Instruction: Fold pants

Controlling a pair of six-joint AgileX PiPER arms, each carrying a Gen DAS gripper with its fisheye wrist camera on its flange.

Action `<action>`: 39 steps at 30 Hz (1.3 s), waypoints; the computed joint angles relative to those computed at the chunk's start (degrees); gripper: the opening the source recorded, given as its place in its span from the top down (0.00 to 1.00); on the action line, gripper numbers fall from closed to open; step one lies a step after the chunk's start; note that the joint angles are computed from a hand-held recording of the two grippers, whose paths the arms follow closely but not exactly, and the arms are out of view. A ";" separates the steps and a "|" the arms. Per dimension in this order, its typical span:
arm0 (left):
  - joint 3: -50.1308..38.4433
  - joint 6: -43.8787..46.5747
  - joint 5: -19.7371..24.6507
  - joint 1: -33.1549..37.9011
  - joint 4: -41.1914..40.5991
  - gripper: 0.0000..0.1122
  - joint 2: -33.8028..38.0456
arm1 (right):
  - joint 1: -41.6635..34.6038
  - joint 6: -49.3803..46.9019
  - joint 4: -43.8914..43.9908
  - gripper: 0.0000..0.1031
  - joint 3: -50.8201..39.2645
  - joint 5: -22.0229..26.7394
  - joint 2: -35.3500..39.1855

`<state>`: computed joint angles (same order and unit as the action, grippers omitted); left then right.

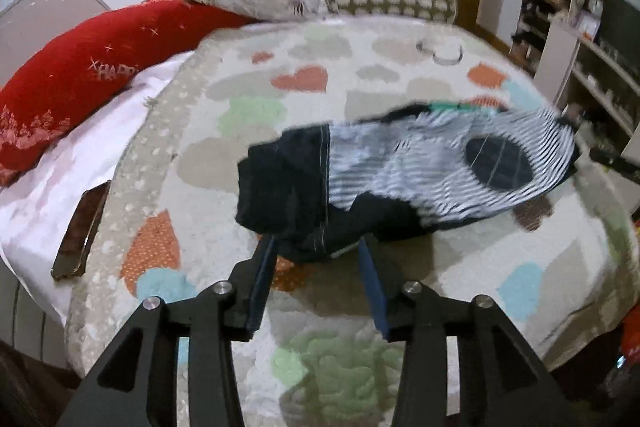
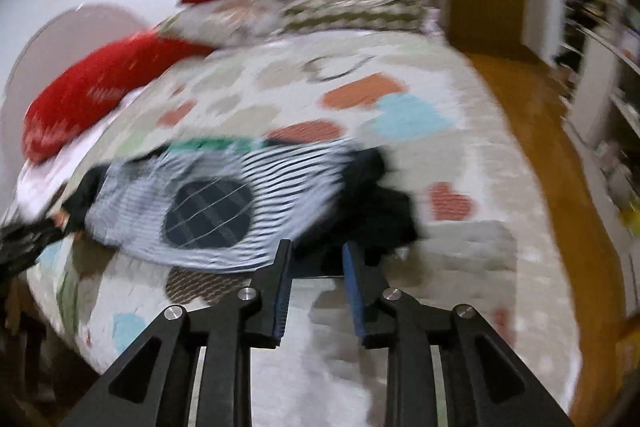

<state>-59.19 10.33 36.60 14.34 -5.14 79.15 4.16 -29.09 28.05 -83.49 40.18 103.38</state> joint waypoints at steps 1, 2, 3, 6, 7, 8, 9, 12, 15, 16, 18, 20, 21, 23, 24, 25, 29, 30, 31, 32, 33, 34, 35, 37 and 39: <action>-0.66 1.55 0.59 0.42 -1.93 0.52 -0.18 | -1.29 0.98 0.57 0.73 0.14 -0.10 -0.64; -2.12 2.01 0.91 0.29 -3.10 0.47 0.70 | -2.52 0.85 2.31 0.73 -0.19 0.30 -0.81; -3.05 0.95 0.73 -0.24 -2.67 0.46 1.68 | -3.10 0.66 3.78 0.73 -1.16 0.94 -0.44; -8.03 -2.46 -0.02 -2.59 -2.57 0.46 8.83 | -2.73 0.18 6.90 0.73 -5.02 2.59 2.31; -9.57 -2.10 0.22 -2.68 -4.29 0.46 11.31 | -2.36 -0.87 9.97 0.73 -6.48 3.53 3.99; -11.51 -2.86 1.02 -2.71 -5.16 0.46 14.28 | -2.00 -1.50 13.37 0.73 -7.98 4.79 5.95; -13.33 -4.85 1.85 -2.88 -4.46 0.46 17.20 | -1.61 -1.49 14.99 0.73 -8.85 5.45 7.25; -15.75 -10.79 2.83 -2.63 -0.03 0.45 23.43 | -0.48 3.25 16.79 0.73 -11.83 6.60 12.23; -13.50 -5.71 1.58 -0.64 -5.72 0.44 21.99 | -0.12 10.94 8.24 0.82 -10.37 1.74 13.62; -13.89 -4.80 3.30 -0.10 -6.66 0.44 21.53 | -1.04 9.99 9.19 0.83 -10.35 2.90 13.78; -14.01 -3.59 5.14 1.11 -8.72 0.44 20.43 | -3.00 6.34 13.54 0.84 -6.88 2.07 11.80; -13.76 -3.42 6.27 1.70 -9.40 0.44 18.59 | -4.11 6.13 14.79 0.79 -2.50 -1.08 7.70; -13.57 -3.61 6.44 1.64 -9.13 0.44 17.39 | -3.83 8.55 11.98 0.66 -0.46 -4.22 5.66; -14.04 -2.67 6.99 1.18 -9.70 0.42 15.85 | -4.34 9.61 10.00 0.52 2.39 -7.39 2.83; -14.85 -2.14 7.66 0.66 -10.17 0.42 15.61 | -5.26 7.58 12.41 0.51 2.82 -6.83 2.53; -15.88 -2.05 8.42 0.15 -10.33 0.41 15.79 | -6.02 6.21 14.51 0.51 2.98 -5.80 2.38; -20.55 -2.17 11.52 -2.63 -11.74 0.41 18.51 | -7.43 -0.13 23.30 0.46 4.62 -3.77 3.10; -21.78 -2.63 12.39 -3.46 -11.94 0.41 19.58 | -7.25 -1.07 24.51 0.46 4.86 -3.70 3.59; -23.07 -2.92 13.36 -4.20 -12.48 0.41 20.80 | -6.88 -1.49 25.26 0.46 4.53 -3.59 4.47; -23.94 -2.96 14.10 -4.66 -13.10 0.41 21.65 | -6.63 -1.62 25.59 0.45 4.00 -3.35 5.37; -25.40 -2.92 15.27 -5.22 -14.12 0.41 22.94 | -6.71 -2.17 25.86 0.45 4.10 -3.09 5.68; -27.13 -3.02 16.55 -5.75 -14.94 0.41 24.24 | -6.60 -2.49 25.85 0.45 3.98 -3.15 6.08; -29.56 -3.65 18.12 -6.62 -15.34 0.41 25.86 | -6.30 -2.49 25.44 0.45 3.77 -3.43 6.45; -35.53 -5.45 20.81 -9.14 -14.83 0.41 29.34 | -6.13 -3.70 26.11 0.44 4.05 -3.95 6.72; -43.88 -6.37 23.94 -12.50 -13.57 0.41 33.85 | -6.03 -4.92 27.25 0.42 4.33 -4.36 6.99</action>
<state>-103.07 3.96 60.55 1.83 -18.71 113.00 -1.88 -34.01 55.30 -79.16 35.82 110.37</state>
